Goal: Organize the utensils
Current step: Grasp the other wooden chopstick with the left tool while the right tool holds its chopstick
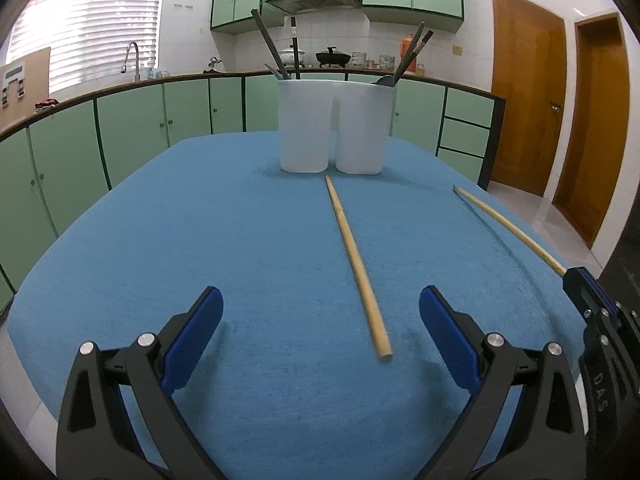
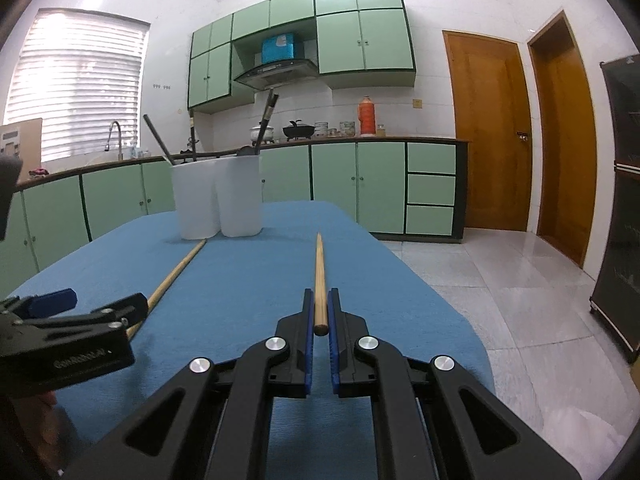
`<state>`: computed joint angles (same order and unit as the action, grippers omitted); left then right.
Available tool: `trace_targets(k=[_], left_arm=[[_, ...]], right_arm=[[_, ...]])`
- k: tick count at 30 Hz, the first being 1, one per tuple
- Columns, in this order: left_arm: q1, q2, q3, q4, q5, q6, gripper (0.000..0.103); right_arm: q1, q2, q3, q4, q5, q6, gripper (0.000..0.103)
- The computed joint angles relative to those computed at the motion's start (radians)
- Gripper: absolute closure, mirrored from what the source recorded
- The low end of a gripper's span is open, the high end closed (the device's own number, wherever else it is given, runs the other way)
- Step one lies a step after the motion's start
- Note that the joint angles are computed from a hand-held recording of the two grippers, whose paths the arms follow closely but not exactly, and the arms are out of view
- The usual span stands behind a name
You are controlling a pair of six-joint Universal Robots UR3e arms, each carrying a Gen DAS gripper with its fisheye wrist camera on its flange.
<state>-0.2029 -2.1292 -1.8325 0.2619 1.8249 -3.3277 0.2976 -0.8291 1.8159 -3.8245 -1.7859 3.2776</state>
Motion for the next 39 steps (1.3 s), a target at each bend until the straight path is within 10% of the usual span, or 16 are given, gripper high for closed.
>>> trace_targets(k=[25,33,39], left_arm=[[-0.099,-0.116,0.101,0.033,0.107,-0.056,0.057],[-0.097,-0.119,0.1,0.038,0.106,-0.029,0.094],[-0.091,-0.111,0.094,0.036,0.098,-0.023,0.097]], right_arm=[[-0.057,-0.024,0.086,-0.077,0.045,0.026,0.096],[-0.076,-0.037,0.109,-0.086,0.051,0.033,0.096],[-0.08,-0.041,0.11,-0.082,0.055,0.027,0.096]])
